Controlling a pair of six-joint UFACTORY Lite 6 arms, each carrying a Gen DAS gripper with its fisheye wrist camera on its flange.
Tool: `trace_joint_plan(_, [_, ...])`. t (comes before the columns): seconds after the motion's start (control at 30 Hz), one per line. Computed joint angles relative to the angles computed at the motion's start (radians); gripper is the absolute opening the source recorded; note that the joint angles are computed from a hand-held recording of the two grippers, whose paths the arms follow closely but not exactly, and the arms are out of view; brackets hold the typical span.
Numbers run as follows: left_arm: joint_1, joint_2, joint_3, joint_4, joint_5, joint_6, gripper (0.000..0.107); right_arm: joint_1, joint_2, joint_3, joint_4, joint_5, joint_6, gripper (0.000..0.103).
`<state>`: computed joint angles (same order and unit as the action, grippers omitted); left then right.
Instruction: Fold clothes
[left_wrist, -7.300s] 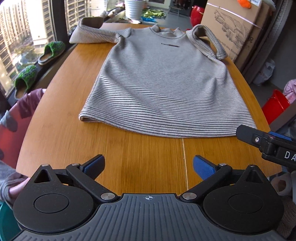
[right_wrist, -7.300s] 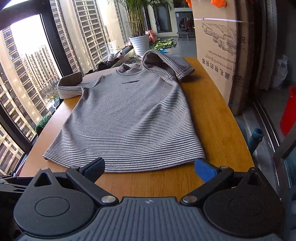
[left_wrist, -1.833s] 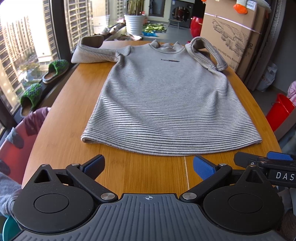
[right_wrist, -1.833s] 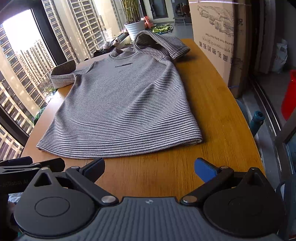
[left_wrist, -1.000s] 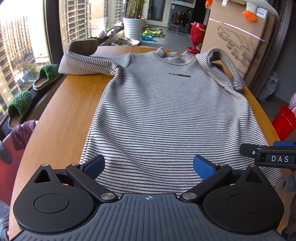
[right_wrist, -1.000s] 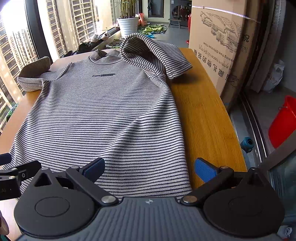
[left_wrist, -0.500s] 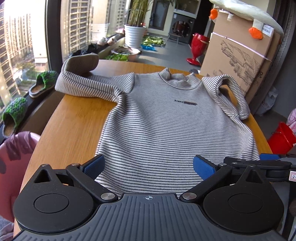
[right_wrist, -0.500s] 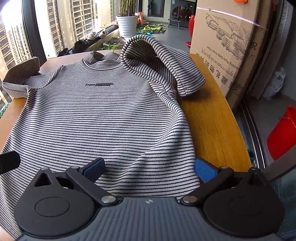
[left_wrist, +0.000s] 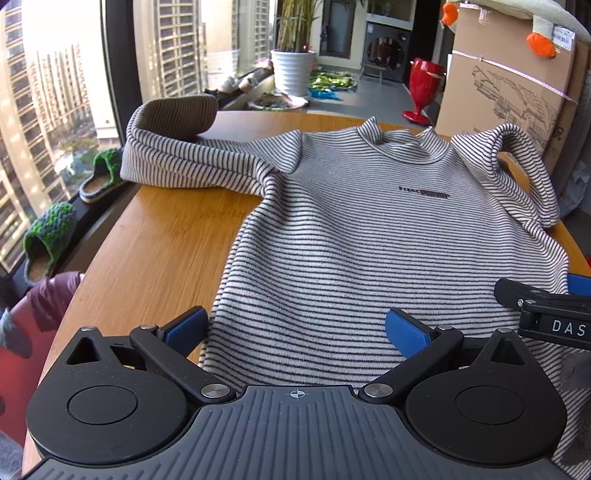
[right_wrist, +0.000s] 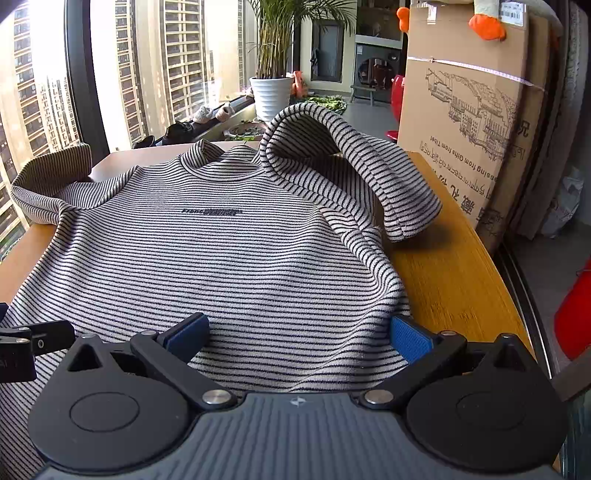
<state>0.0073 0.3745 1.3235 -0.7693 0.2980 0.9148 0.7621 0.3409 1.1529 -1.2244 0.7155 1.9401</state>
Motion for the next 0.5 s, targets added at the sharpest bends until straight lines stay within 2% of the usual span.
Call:
trace_joint_plan(0.13, [-0.017,-0.014,-0.041,-0.183,-0.041,0.182,0.103,-0.013,-0.023,-0.034,-0.031,-0.014,0.020,0.103])
trace_joint_plan(0.5, [-0.078,-0.013,-0.042,-0.188,-0.054,0.185,0.103,-0.022,-0.109,-0.149,-0.062,0.001,0.092,0.103])
